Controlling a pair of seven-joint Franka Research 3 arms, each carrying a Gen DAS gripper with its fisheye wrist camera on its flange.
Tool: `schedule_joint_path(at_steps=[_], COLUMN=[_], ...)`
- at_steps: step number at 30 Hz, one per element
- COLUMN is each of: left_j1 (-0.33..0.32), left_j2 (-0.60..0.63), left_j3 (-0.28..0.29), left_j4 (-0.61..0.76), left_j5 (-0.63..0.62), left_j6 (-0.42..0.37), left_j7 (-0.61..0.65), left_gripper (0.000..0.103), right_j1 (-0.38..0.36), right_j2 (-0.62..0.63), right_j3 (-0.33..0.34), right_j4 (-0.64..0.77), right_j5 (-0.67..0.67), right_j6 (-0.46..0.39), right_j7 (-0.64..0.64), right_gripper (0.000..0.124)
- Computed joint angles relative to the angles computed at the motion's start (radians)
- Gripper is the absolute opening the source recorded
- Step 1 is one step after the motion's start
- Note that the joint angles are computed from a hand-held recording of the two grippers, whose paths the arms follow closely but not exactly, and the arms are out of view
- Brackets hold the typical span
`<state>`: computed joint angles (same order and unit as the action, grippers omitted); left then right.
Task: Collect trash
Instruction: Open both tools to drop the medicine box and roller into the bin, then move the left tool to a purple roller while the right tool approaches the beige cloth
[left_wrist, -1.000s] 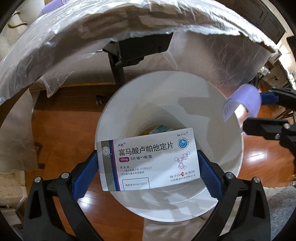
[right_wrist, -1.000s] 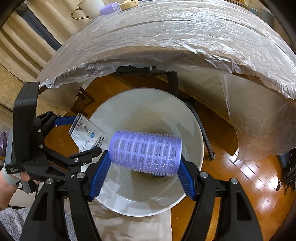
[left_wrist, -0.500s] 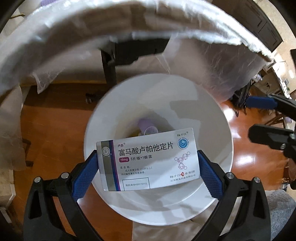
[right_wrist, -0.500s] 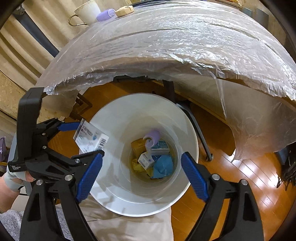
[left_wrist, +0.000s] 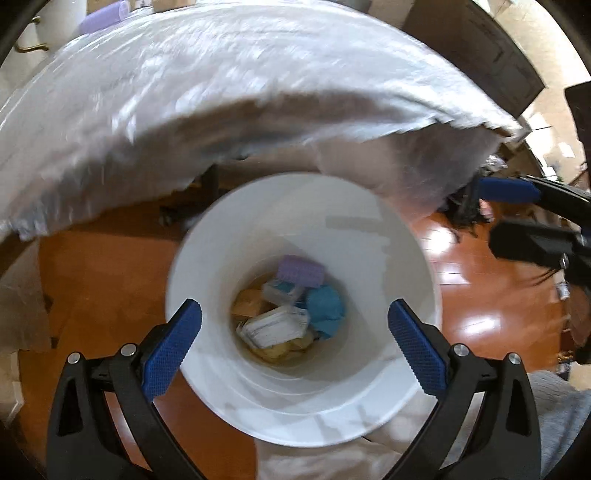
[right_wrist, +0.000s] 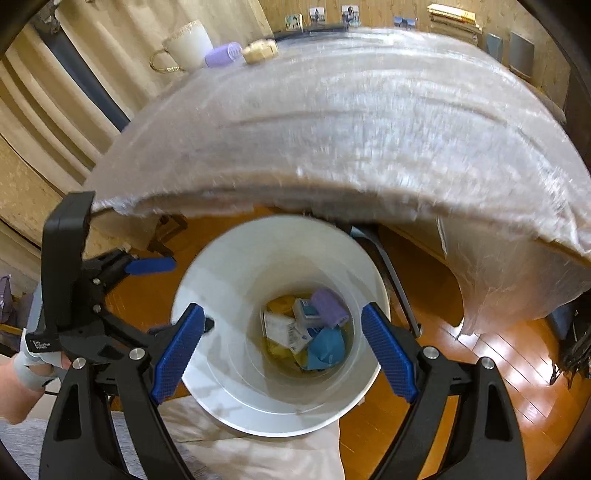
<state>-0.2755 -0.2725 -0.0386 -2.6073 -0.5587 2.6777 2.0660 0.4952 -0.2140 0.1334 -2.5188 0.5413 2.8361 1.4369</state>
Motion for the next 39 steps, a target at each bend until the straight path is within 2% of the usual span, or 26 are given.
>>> schedule_joint_path(at_steps=[4,7,8,10,11,12,13,14,16,18,21,28,34,39], left_j1=[-0.006,0.014,0.032,0.121,0.172,0.2,0.195,0.166,0.132,0.151,0.199,0.258,0.321,0.373], left_j2=[-0.113,-0.197,-0.204,-0.19,-0.156,-0.116,-0.071,-0.005,0.096,0.209,0.358,0.629,0.74,0.789], left_j3=[0.016,0.014,0.01,-0.037,-0.059,-0.059,-0.028,0.028,0.096,0.109,0.087,0.042,-0.03,-0.095], left_j4=[-0.006,-0.006,0.0,0.021,0.054,0.101,0.149,0.219,0.332,0.456,0.625,0.943,1.072,1.131], left_j5=[0.008,0.1,0.145,0.26,0.311,0.344,0.345,0.309,0.223,0.138,0.184,0.349,0.407,0.451], left_j6=[-0.017,0.049,0.088,0.196,0.229,0.217,0.205,0.2,0.16,0.122,0.078,-0.033,-0.076,-0.096], left_j7=[0.005,-0.012,-0.031,-0.125,-0.176,-0.209,-0.217,-0.205,-0.165,-0.127,-0.166,-0.279,-0.303,-0.325], left_gripper=[0.101,0.101,0.101,0.101,0.101,0.101,0.101,0.101,0.101,0.101,0.101,0.101,0.101,0.101], right_j1=[-0.004,-0.029,-0.029,-0.063,-0.058,-0.046,-0.044,-0.036,-0.039,-0.049,-0.035,-0.033,-0.034,-0.037], right_j2=[-0.082,-0.087,-0.072,-0.009,0.02,0.058,0.089,0.134,0.222,0.32,0.468,0.688,0.802,0.831], right_j3=[-0.003,0.003,0.0,0.018,0.011,-0.001,-0.005,-0.012,-0.007,0.001,-0.018,-0.018,-0.011,-0.008], right_j4=[0.002,0.043,0.062,0.13,0.162,0.205,0.24,0.292,0.389,0.505,0.687,0.969,1.132,1.177], right_j5=[-0.013,-0.073,-0.08,-0.141,-0.146,-0.137,-0.135,-0.117,-0.118,-0.16,-0.273,-0.305,-0.306,-0.298], right_j6=[0.039,0.092,0.11,0.146,0.157,0.164,0.167,0.168,0.151,0.12,0.045,-0.1,-0.174,-0.199], right_j7=[-0.013,-0.008,-0.012,0.01,-0.002,-0.028,-0.04,-0.069,-0.087,-0.084,-0.018,0.007,-0.001,-0.016], right_gripper=[0.086,0.086,0.09,0.092,0.092,0.092,0.092,0.092,0.092,0.092,0.092,0.092,0.092,0.092])
